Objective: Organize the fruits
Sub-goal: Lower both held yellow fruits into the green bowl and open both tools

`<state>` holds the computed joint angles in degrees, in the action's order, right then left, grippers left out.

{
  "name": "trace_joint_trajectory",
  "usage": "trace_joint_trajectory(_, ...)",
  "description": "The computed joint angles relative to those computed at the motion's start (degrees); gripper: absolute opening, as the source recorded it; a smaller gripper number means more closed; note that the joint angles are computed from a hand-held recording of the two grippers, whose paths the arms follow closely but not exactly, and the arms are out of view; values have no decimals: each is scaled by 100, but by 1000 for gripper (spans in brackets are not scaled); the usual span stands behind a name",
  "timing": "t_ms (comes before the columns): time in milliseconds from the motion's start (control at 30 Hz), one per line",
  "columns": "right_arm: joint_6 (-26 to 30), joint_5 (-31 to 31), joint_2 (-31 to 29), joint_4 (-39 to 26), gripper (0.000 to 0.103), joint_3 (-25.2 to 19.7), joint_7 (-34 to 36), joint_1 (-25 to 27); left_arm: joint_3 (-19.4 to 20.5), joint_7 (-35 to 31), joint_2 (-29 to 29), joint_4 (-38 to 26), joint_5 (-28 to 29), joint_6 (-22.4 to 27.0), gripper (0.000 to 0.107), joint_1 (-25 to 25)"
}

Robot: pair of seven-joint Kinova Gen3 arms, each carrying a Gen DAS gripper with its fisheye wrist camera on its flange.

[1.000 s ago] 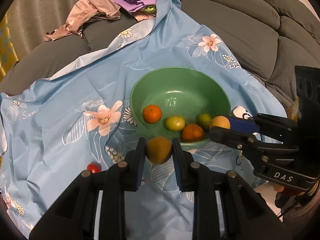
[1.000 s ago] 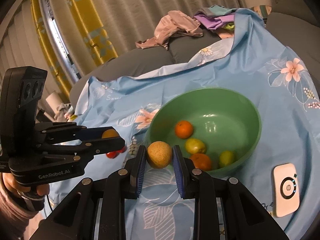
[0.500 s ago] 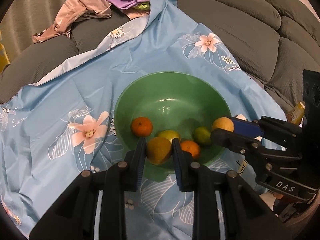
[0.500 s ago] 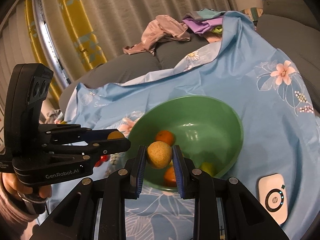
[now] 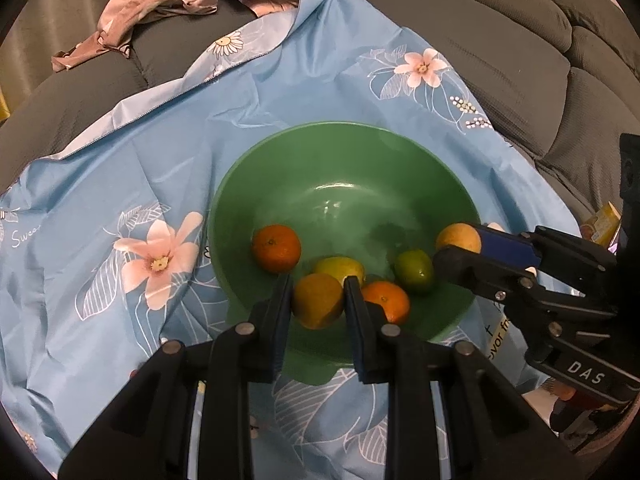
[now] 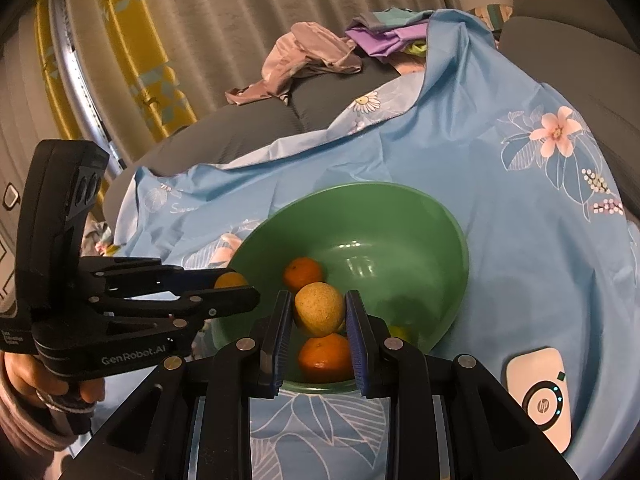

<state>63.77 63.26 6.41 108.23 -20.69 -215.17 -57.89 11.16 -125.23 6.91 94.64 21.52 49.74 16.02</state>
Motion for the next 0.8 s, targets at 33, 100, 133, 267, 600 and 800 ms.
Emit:
trace_joint_trajectory(33,-1,-12,4,1,28,2,4,3,1,11,24,-11,-1,3,26,3)
trace_joint_trajectory(100,-14,-20,6,8,28,11,3,13,2,31,65,-36,-22,18,26,9)
trace_joint_trajectory(133,-12,-27,8,6,28,13,8,15,5,53,86,-46,-51,17,26,20)
trace_joint_trajectory(267,-66,-52,-1,37,28,24,-11,37,26,80,132,-51,-155,-5,26,61)
trace_joint_trajectory(600,-251,-83,5,66,28,64,50,139,58,164,235,-101,-257,-24,26,110)
trace_joint_trajectory(800,-264,-173,52,0,28,92,152,155,74,183,279,-107,-317,-41,26,141)
